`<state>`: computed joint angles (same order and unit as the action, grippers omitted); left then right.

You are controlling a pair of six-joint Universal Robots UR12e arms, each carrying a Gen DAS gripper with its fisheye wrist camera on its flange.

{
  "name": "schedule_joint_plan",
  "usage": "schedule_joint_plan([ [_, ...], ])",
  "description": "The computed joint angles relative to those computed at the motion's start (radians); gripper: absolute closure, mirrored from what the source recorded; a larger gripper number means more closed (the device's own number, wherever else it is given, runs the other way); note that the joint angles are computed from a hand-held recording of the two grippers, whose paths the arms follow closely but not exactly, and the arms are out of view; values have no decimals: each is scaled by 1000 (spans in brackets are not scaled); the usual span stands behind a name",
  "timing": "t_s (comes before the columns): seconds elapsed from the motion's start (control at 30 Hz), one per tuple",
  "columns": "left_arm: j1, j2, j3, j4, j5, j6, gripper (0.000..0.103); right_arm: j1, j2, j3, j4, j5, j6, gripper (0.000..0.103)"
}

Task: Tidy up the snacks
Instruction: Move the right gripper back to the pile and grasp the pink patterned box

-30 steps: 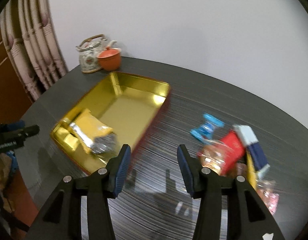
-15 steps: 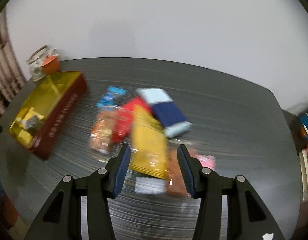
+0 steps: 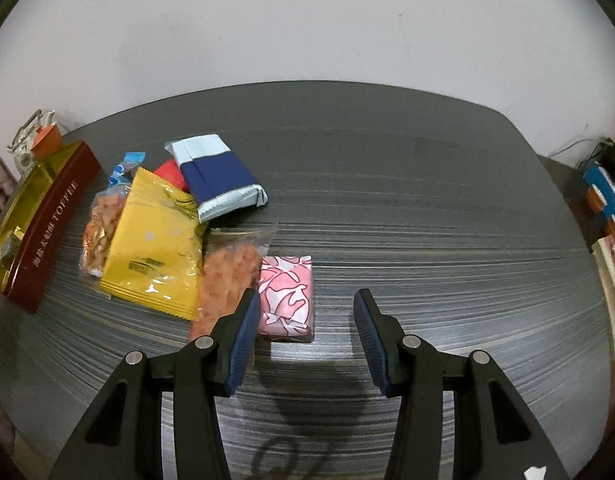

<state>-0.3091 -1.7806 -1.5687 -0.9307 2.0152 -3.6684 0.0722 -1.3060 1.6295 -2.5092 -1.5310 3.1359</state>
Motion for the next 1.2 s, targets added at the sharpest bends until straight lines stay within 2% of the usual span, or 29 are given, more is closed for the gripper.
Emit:
schedule_joint_plan([
  [0.27, -30, -27, 47, -18, -33, 20, 28, -3, 13, -1, -23, 18, -14, 57],
  [0.67, -82, -128, 180, -20, -124, 68, 28, -25, 31, -9, -71, 21, 30, 57],
  [0.83, -100, -169, 231, -26, -147, 87, 28, -33, 24, -1, -76, 43, 62, 55],
  [0.93, -106, -191, 257, -33, -160, 92, 28, -41, 23, 2, -68, 90, 95, 55],
  [1.03, -109, -205, 273, -37, -173, 91, 28, -34, 28, -1, -63, 88, 87, 54],
  [1.13, -106, -222, 295, -53, -204, 84, 28, -19, 36, -4, -78, 42, 66, 54],
  [1.2, -104, -232, 307, -59, -227, 78, 28, -17, 40, -7, -77, 39, 60, 56],
])
